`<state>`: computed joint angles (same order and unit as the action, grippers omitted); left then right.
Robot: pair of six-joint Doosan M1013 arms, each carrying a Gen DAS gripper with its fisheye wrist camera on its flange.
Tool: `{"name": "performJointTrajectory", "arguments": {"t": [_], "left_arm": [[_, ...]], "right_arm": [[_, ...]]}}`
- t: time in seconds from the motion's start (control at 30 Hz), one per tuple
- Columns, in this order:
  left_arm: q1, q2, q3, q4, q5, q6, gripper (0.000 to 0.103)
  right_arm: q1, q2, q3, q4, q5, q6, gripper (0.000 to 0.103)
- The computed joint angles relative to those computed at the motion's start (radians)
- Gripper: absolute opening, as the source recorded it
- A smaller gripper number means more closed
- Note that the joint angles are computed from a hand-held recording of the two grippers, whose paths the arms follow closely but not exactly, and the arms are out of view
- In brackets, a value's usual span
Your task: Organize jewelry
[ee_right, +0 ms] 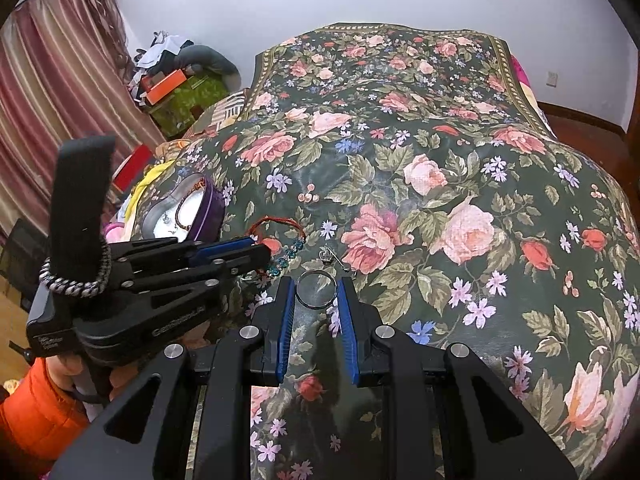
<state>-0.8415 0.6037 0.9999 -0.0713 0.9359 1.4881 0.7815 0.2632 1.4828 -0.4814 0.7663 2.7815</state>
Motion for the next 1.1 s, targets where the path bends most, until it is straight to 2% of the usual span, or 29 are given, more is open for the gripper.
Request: {"name": "performJointTrajectory", "arguments": {"t": [0.3,0.7,1.1], "left_arm": [[0.003,-0.068,0.070,0.007,-0.087,-0.010,0.013],[0.035,-0.154,0.152,-0.028,-0.201,-0.030,0.013],[0.081,-0.205,0.213,-0.050,-0.261,-0.073,0.013]], "right_arm": [[0.010,0.009,-0.028,-0.029,0.011,0.001,0.020],[0.027,0.037,-0.087,-0.049,0.024,-0.025,0.020],[0.031,0.078,-0.153,-0.025,0.015,-0.091,0.020]]}}
